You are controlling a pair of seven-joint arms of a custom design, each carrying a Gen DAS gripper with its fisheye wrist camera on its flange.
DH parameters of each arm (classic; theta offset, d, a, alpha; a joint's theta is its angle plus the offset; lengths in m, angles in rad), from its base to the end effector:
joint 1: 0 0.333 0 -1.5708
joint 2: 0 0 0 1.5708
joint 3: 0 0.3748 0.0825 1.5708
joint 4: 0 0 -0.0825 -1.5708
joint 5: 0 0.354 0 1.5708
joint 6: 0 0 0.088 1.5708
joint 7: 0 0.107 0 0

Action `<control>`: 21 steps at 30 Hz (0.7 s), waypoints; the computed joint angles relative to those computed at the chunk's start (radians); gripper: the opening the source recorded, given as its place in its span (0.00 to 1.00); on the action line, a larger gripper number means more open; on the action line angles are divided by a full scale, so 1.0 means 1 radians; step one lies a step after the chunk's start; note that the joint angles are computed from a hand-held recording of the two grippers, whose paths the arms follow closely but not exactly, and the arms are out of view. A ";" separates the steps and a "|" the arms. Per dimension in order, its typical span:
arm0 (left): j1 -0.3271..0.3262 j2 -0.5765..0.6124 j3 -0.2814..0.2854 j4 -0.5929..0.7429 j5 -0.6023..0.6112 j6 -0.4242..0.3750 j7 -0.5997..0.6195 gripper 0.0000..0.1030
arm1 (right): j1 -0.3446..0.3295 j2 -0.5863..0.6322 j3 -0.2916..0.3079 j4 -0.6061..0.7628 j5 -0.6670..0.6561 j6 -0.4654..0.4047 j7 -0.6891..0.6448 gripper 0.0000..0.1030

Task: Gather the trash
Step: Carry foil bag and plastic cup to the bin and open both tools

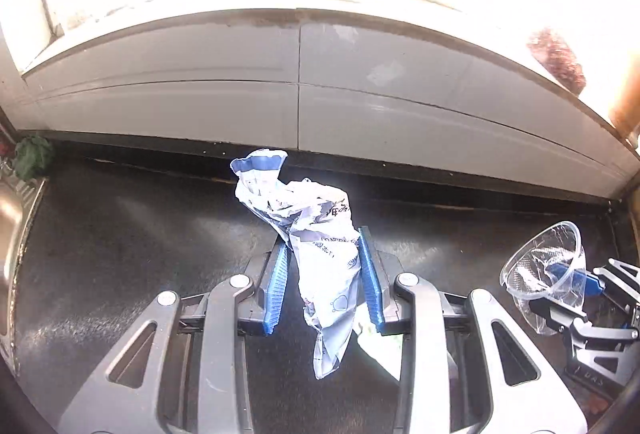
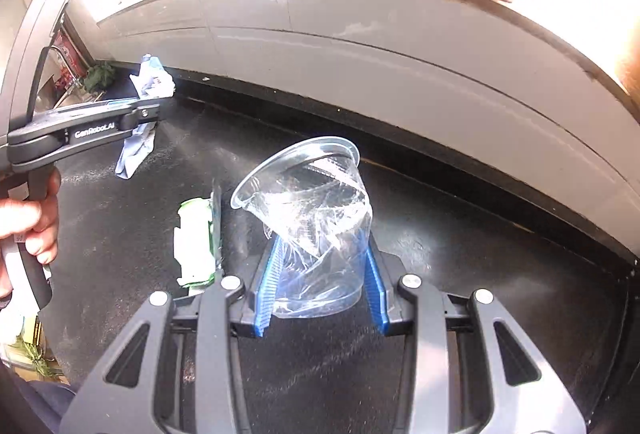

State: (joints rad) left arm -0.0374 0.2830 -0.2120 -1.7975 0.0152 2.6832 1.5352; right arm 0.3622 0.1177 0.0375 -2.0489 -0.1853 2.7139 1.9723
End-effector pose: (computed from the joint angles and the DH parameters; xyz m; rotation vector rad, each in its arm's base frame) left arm 0.6485 -0.1478 0.5346 -1.7239 2.1055 -0.7215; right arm 0.5466 0.2370 0.5191 -2.0019 1.7328 -0.4255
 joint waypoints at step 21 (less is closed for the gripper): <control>-0.111 -0.518 0.129 -0.556 -0.186 0.035 0.143 0.32 | -0.037 -0.310 0.170 -0.245 -0.109 -0.026 0.235 0.38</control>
